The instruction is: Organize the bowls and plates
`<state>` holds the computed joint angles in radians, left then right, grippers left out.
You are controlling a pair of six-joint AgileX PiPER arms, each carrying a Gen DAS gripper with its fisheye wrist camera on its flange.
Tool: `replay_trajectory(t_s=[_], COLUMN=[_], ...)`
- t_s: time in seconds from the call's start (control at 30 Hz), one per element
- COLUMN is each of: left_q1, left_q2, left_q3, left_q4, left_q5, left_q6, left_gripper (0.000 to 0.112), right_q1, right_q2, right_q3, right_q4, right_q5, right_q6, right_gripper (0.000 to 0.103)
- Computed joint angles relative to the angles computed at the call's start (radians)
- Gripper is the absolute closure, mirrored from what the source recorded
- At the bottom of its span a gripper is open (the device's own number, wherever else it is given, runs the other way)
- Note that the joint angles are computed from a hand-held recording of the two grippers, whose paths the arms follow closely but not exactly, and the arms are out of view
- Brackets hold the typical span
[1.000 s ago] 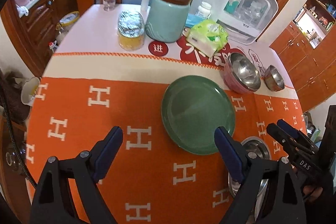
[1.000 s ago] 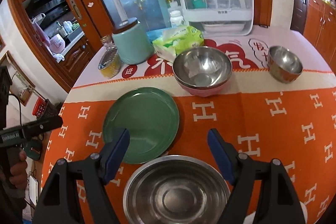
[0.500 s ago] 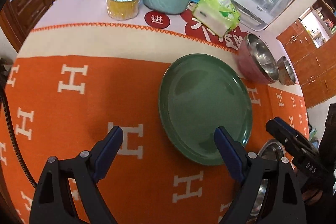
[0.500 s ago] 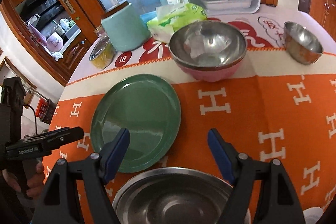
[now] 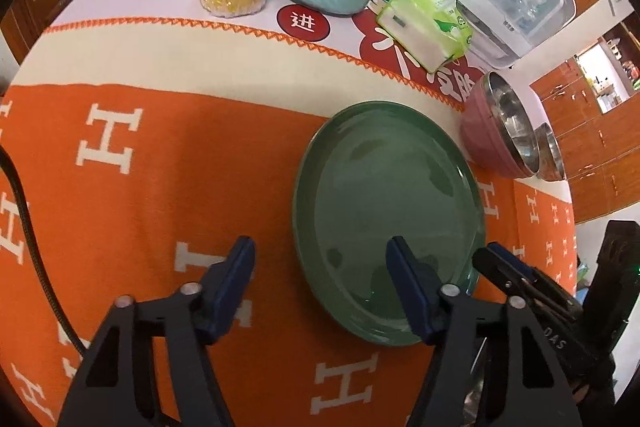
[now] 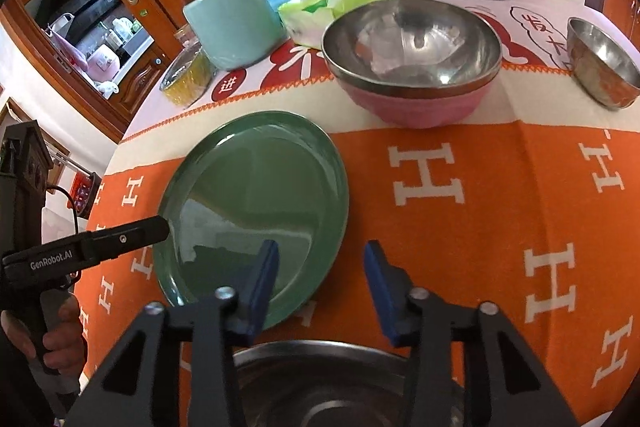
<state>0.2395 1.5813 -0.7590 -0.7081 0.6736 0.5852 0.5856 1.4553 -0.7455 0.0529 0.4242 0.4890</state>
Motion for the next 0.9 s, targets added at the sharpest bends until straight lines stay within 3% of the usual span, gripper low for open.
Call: replay_trajectory(t_s=[0.27,0.57,0.9], left_q1=[-0.02,-0.026,-0.053], left_q2=[0.038,0.042,0.036], left_q3=[-0.013,-0.008,-0.015], left_q4=[-0.002,0.017,0.076], left_q5=[0.005,-0.013,-0.027], left_q6=[-0.016,-0.044,-0.067], left_gripper=[0.078,0.089,0.089], right_q1=[-0.018,-0.015,-0.019], right_q2=[0.01,0.037,0.049], right_q3=[-0.003,-0.026,-0.026], right_q4=[0.076,0.062,0.091], right_q5=[-0.001,0.022,0.021], right_q6=[-0.087,-0.083,-0.107], right_gripper=[0.077,0.086,0.089])
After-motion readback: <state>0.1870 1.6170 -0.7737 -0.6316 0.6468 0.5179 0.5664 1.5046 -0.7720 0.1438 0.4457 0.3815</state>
